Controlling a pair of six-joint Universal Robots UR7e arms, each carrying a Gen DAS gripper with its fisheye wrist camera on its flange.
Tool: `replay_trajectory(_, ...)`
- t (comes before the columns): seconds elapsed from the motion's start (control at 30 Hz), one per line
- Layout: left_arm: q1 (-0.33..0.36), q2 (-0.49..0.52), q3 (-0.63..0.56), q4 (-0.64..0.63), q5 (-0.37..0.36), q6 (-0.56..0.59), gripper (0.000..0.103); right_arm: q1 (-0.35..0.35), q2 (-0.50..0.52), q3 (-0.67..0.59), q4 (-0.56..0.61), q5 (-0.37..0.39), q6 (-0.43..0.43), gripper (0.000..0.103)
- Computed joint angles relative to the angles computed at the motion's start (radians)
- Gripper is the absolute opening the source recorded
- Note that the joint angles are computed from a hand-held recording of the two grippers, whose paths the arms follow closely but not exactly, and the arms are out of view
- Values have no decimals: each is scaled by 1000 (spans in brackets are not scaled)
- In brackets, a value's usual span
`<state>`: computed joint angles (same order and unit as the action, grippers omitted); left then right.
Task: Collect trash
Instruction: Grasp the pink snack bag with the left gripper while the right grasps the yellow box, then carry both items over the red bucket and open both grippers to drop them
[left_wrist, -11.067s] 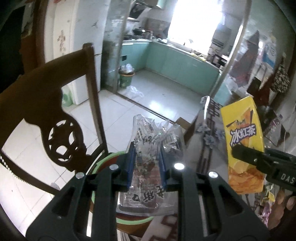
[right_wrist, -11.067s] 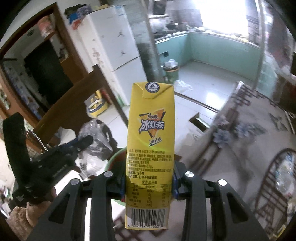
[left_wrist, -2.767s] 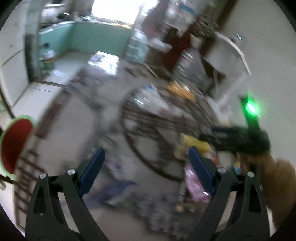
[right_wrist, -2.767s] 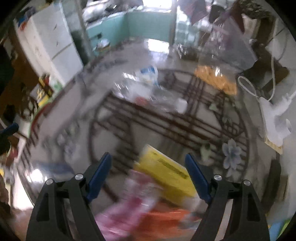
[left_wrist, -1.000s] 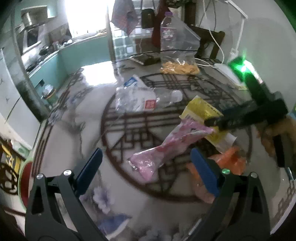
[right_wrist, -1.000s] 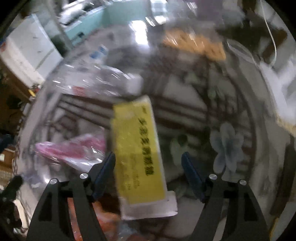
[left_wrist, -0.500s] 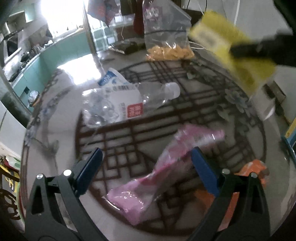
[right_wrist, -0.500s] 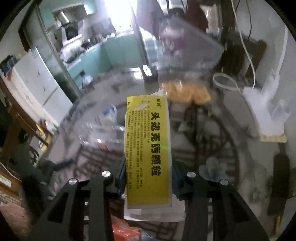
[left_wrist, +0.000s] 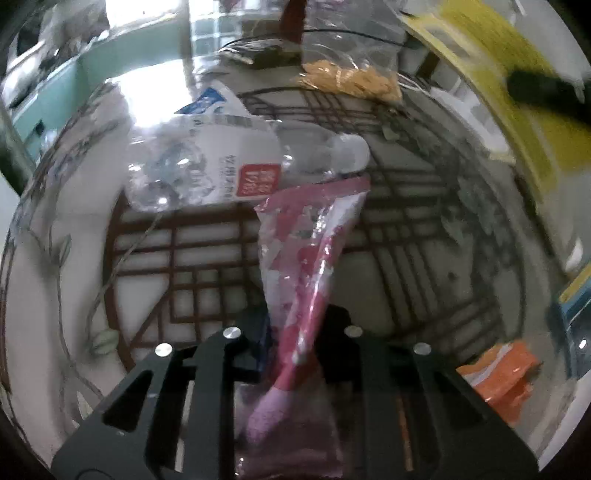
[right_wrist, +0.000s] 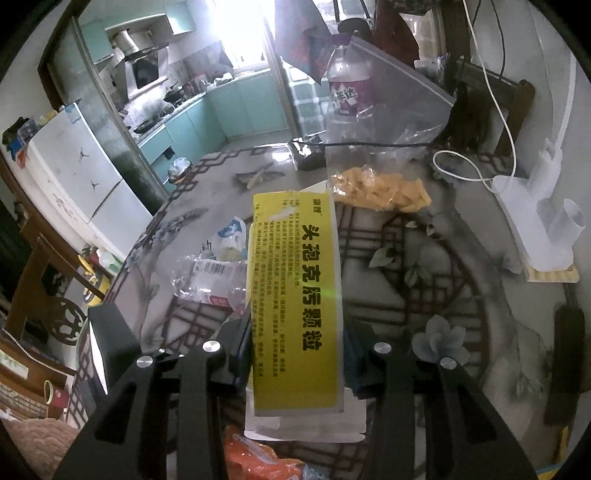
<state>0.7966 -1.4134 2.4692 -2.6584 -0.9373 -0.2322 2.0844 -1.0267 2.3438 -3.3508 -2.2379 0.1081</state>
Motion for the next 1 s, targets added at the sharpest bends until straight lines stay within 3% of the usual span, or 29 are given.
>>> replay_trajectory(0.17, -59, -104, 14, 50, 14, -82, 17, 51, 3, 3, -15, -26, 17, 38)
replay_trajectory(0.47, -265, -405, 44, 261, 79, -271, 18, 195, 12, -12, 6, -89, 62, 38)
replay_trajectory(0.67, -445, -656, 43, 549, 189, -472, 18, 292, 27, -32, 27, -132, 98, 38)
replay_trajectory(1.0, -638, -914, -45, 1118, 342, -827, 18, 395, 95, -108, 66, -144, 104, 38)
